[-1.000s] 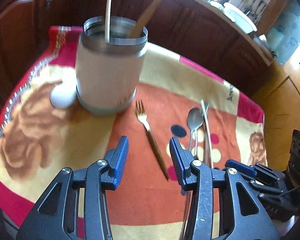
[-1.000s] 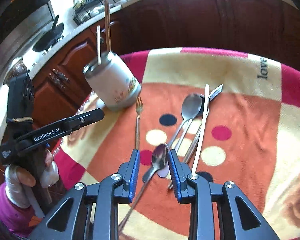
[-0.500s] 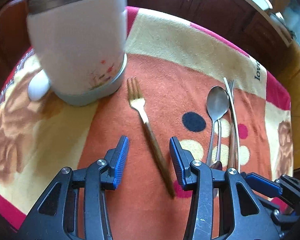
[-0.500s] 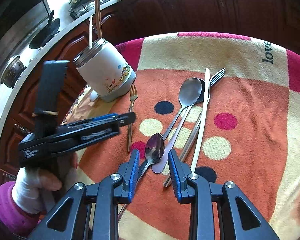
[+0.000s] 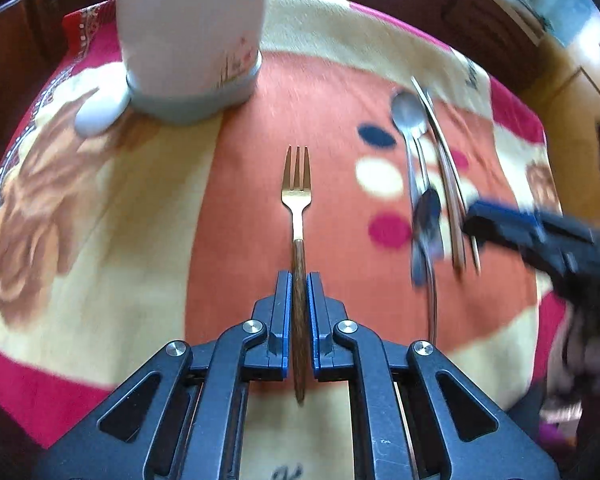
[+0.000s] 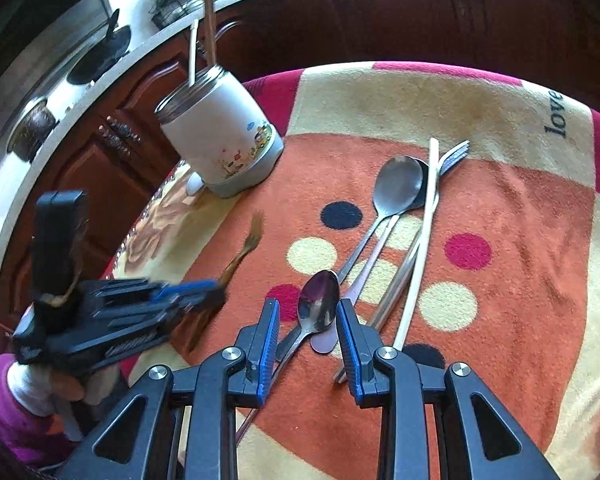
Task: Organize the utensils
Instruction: 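Move both open grippers back over the remaining utensils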
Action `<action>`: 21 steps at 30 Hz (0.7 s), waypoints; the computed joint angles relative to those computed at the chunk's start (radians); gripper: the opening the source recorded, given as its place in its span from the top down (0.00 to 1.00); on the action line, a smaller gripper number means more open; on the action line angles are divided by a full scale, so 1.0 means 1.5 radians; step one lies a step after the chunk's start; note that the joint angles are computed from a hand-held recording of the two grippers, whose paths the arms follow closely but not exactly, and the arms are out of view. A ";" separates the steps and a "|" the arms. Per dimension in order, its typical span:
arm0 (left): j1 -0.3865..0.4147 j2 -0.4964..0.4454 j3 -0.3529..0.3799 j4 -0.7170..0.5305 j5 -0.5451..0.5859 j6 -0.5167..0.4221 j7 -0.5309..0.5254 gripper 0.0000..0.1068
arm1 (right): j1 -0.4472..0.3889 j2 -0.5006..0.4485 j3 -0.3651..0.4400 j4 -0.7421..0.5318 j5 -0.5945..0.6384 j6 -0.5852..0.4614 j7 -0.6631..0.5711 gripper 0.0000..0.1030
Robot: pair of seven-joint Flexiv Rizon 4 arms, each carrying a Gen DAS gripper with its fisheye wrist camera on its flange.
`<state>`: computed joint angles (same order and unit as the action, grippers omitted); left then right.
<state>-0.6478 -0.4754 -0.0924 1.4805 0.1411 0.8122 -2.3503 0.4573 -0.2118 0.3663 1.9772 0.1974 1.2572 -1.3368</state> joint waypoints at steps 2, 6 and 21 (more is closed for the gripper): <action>0.010 0.014 -0.014 0.026 -0.024 0.013 0.017 0.92 | 0.007 -0.005 -0.005 0.002 -0.020 0.004 -0.001 0.72; 0.022 0.042 -0.019 0.074 -0.045 0.063 0.031 0.66 | 0.007 -0.020 -0.006 -0.004 -0.048 0.018 -0.032 0.72; 0.086 -0.033 -0.045 0.015 -0.122 0.104 0.265 0.65 | -0.071 -0.087 0.066 -0.093 0.098 -0.030 -0.242 0.72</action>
<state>-0.5182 -0.5250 -0.1598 1.5035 -0.0424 0.9686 -1.9523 0.3506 -0.3417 0.4649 1.8380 0.3442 1.2121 -1.6994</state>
